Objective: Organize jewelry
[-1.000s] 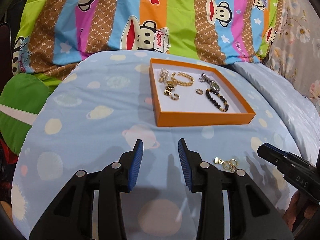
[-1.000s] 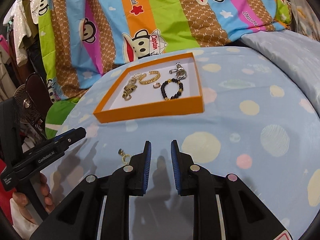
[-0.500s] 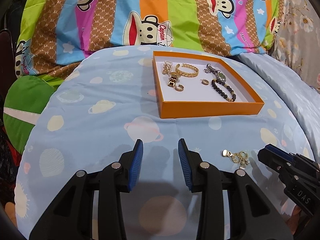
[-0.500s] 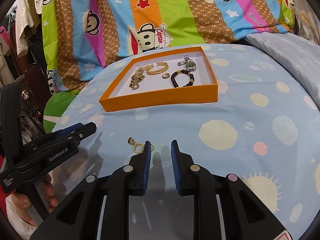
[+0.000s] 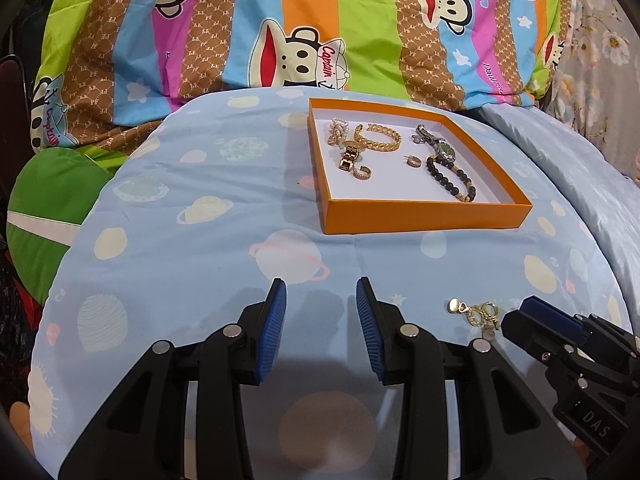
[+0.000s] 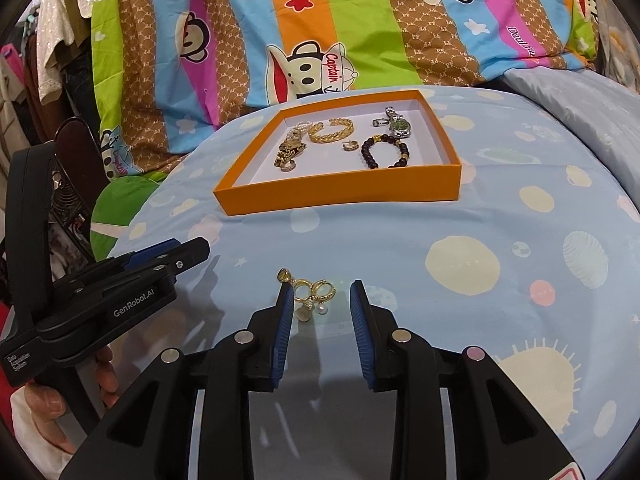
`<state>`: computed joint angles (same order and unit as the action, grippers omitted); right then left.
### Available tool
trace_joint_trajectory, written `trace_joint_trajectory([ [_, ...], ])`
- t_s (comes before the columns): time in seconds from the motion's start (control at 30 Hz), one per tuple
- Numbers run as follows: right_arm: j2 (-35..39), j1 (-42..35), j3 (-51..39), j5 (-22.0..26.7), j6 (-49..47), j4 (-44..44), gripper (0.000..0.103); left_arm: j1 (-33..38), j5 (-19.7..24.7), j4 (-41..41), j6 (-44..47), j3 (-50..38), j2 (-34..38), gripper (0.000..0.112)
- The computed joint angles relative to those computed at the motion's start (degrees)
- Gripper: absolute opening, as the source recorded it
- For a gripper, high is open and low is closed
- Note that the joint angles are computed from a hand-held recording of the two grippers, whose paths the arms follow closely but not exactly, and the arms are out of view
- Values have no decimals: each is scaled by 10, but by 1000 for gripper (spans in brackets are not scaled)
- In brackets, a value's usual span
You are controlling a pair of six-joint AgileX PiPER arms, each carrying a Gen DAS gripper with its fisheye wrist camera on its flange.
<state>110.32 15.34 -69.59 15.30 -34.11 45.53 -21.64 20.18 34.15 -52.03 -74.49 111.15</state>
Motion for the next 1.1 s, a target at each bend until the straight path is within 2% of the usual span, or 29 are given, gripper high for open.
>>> trace_joint_trajectory([
  [0.3, 13, 7, -21, 14, 76, -76, 29, 0, 1, 1, 0, -1, 0, 35],
  [0.47, 26, 19, -41, 24, 154, -155, 29, 0, -2, 0, 2, 0, 2, 35],
  [0.77, 35, 21, -55, 32, 195, -189, 28, -2, 0, 2, 1, -1, 3, 35],
  [0.87, 36, 20, -57, 32, 209, -198, 22, -2, 0, 1, 1, -1, 3, 35],
  [1.1, 35, 8, -50, 32, 178, -154, 7, -4, -1, -1, 3, -1, 1, 35],
])
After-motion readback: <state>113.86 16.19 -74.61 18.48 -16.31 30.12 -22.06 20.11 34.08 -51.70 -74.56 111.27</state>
